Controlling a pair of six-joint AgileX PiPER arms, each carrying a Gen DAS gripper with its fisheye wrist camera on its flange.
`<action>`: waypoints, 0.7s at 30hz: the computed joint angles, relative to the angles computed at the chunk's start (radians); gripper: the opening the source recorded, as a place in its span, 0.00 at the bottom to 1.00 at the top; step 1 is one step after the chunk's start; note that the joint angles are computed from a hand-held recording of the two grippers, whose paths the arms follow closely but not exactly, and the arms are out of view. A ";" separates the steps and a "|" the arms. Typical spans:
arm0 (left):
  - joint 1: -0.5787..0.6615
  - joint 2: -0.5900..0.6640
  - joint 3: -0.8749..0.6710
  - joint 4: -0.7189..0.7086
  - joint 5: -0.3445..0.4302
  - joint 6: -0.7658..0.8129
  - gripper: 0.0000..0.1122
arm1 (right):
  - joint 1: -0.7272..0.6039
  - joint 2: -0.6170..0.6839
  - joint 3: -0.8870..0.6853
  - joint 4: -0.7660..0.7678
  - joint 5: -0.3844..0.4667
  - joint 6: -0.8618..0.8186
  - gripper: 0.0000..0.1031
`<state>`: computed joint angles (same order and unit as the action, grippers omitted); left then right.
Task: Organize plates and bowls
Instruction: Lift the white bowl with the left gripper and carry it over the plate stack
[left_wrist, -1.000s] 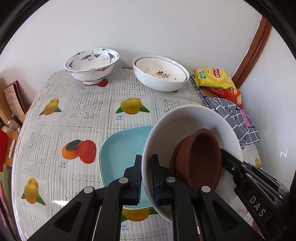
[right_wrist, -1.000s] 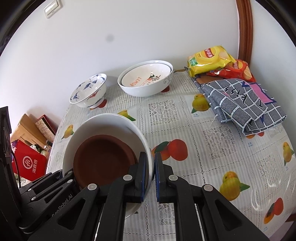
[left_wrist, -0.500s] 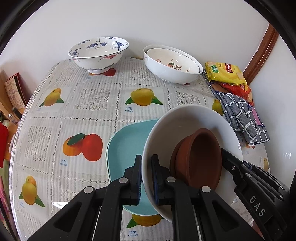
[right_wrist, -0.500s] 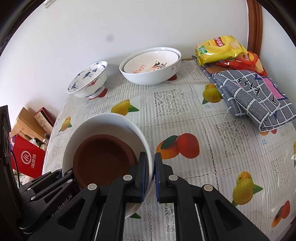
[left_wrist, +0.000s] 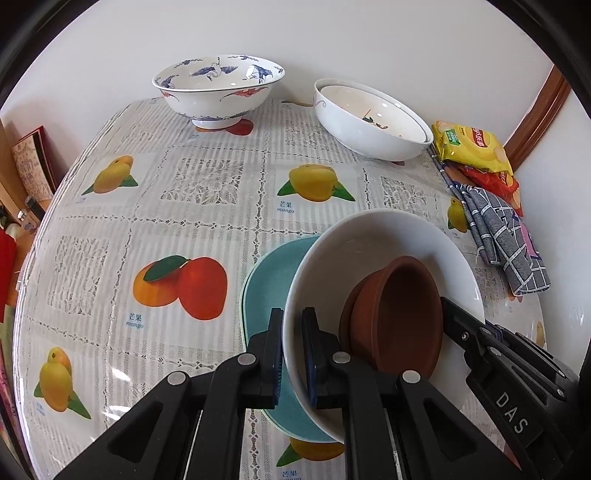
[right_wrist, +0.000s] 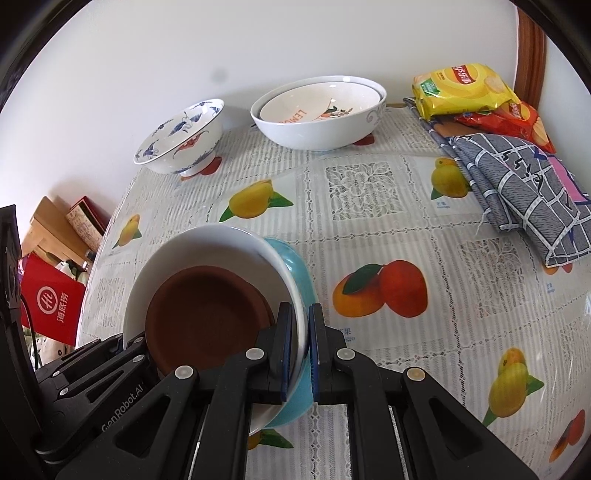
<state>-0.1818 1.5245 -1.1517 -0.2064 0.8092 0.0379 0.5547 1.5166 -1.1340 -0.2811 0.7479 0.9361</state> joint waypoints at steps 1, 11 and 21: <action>0.003 0.004 -0.001 -0.002 -0.001 0.003 0.09 | 0.001 0.007 -0.003 0.001 -0.003 -0.002 0.08; 0.016 0.042 -0.007 -0.024 -0.016 0.030 0.09 | -0.016 0.054 -0.019 0.030 -0.019 -0.036 0.08; 0.038 0.062 -0.011 -0.065 -0.015 0.066 0.10 | -0.028 0.067 -0.011 0.050 -0.047 -0.063 0.09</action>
